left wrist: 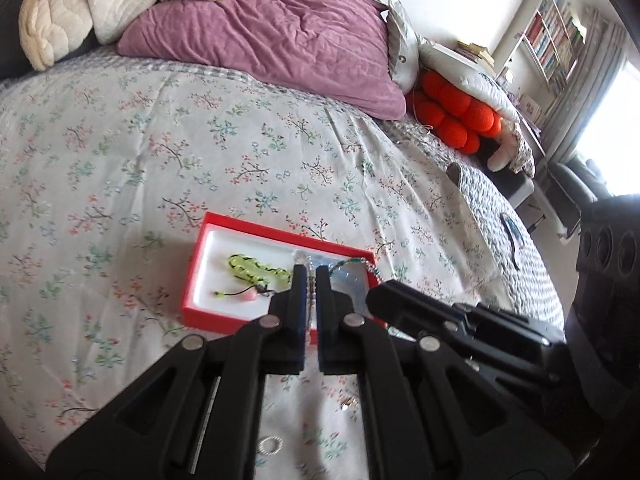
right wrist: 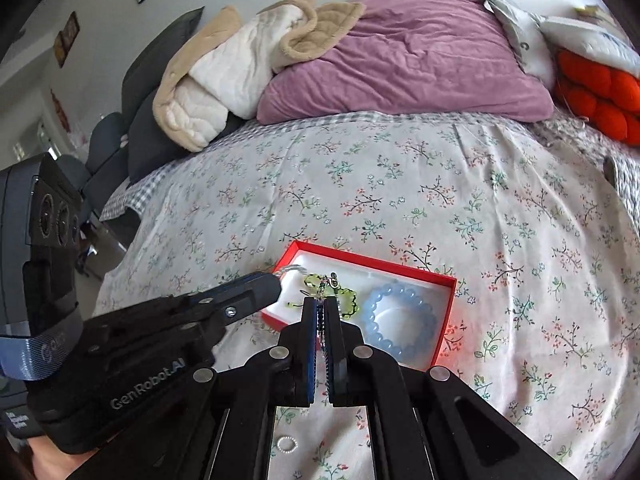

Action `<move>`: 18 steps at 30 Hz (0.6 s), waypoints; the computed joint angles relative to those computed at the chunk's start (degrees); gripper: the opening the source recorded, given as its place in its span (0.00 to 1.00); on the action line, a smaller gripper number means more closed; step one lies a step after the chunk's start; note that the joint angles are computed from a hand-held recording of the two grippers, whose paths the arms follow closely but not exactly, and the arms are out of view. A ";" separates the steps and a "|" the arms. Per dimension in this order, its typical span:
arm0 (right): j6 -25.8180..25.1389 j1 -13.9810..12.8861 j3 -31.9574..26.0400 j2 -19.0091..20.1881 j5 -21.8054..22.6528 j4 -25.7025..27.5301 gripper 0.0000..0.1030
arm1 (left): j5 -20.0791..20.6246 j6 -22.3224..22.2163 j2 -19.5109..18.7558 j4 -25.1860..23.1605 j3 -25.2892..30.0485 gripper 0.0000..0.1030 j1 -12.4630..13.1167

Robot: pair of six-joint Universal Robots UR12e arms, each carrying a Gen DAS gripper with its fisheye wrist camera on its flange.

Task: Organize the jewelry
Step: 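Carry the held bracelets into the red box with both tools, then open both tools to drop the bracelets into the red box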

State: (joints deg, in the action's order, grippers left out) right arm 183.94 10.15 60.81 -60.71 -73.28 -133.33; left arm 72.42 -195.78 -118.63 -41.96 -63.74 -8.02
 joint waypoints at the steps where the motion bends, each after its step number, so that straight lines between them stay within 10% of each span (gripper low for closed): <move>1: 0.31 -0.03 -0.22 0.21 -0.02 0.24 0.03 | -0.06 -0.68 -0.46 0.13 0.33 0.05 -0.06; 18: 1.80 -0.21 -3.25 3.27 -4.21 3.91 0.04 | 14.97 4.65 -2.42 -4.13 2.44 0.05 -1.53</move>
